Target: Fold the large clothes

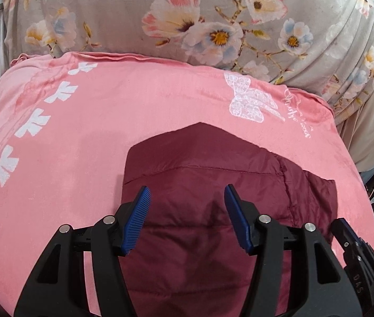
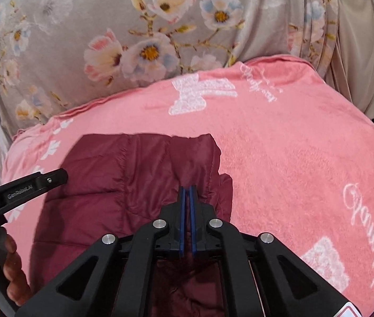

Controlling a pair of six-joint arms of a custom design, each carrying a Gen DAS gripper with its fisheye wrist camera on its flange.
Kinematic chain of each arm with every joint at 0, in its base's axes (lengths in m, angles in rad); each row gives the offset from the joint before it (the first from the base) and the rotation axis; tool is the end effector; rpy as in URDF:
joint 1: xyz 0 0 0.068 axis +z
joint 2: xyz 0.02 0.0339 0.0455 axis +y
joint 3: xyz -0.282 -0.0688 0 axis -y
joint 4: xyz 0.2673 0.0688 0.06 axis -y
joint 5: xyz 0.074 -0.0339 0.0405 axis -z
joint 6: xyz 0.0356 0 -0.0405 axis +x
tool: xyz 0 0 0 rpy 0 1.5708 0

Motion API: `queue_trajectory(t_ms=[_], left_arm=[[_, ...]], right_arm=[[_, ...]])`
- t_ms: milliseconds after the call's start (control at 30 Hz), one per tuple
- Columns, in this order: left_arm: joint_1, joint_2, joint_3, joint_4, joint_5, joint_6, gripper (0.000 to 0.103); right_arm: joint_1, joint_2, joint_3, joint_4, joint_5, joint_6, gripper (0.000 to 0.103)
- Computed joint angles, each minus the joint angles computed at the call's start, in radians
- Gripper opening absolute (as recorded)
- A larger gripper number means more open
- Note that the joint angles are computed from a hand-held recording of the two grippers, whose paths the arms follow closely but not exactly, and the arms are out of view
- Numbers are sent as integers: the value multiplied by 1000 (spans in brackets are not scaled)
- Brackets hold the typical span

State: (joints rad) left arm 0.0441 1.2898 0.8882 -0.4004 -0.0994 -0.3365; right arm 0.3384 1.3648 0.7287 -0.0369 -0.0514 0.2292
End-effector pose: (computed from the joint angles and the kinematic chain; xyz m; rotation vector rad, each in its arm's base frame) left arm 0.2869 0.0162 0.2565 -0.4946 2.3156 -0.0230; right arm 0.2811 0.1009 0.2107 -0.1518 2.2629 0.3618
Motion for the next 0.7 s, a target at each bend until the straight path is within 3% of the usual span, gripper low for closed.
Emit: queue_trajectory(t_ms=[267,700], left_arm=[[-25,93,-9,66,-56,4,57],[-60,143,-65,177,-115,23,59]], right_arm=[[-7,132,-16,86,-3,13,0],[16,198,-53,189,32,24,0]])
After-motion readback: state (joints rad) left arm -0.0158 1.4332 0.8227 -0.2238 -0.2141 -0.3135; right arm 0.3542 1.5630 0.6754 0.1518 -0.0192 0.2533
